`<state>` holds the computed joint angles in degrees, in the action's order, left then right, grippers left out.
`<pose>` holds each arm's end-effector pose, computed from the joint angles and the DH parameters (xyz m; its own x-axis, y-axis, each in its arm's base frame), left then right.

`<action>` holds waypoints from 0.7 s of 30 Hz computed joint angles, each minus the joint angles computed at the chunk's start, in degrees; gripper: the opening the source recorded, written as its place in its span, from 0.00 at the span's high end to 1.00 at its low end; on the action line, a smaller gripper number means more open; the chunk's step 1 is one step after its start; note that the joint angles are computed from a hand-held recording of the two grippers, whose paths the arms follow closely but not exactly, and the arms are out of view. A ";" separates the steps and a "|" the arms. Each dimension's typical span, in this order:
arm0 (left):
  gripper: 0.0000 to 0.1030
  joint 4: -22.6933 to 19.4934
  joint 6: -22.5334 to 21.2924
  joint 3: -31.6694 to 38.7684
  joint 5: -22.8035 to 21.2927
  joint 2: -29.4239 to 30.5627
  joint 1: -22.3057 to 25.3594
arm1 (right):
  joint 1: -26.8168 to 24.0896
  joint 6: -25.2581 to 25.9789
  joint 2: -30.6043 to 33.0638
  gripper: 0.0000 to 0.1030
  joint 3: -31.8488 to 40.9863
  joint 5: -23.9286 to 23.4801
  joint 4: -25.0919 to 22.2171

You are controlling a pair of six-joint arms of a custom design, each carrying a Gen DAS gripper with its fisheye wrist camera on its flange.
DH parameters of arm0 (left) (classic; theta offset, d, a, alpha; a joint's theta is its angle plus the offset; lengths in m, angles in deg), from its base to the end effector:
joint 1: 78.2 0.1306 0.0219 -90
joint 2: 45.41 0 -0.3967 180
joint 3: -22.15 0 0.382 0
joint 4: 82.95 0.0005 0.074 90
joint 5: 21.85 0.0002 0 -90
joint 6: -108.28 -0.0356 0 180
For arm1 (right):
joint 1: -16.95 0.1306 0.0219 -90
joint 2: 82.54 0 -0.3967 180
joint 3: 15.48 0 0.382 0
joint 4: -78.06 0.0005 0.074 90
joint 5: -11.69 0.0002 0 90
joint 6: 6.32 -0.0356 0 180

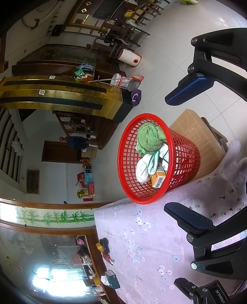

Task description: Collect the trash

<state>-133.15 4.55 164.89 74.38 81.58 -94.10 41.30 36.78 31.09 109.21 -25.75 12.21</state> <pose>0.6897 -0.2010 0.4891 -0.4434 0.3716 -0.8156 0.4773 0.8681 0.1361 0.5683 0.2256 0.4891 -0.3871 0.3120 -0.8676 0.6572 0.7534 -0.0223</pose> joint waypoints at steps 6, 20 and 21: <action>0.00 0.12 0.02 -0.23 -0.02 -0.08 0.03 | 0.04 0.55 0.38 0.00 0.62 -0.28 0.10; 0.00 -0.30 0.14 -0.19 0.40 -0.09 0.22 | 0.14 0.29 0.37 0.00 0.51 -0.59 0.16; 0.00 -0.39 0.12 0.08 0.42 0.04 0.25 | 0.18 0.23 0.29 0.00 0.36 -0.62 0.21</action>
<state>-133.55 4.67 164.97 74.80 81.62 -93.86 41.48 37.01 31.39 109.57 -26.37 12.43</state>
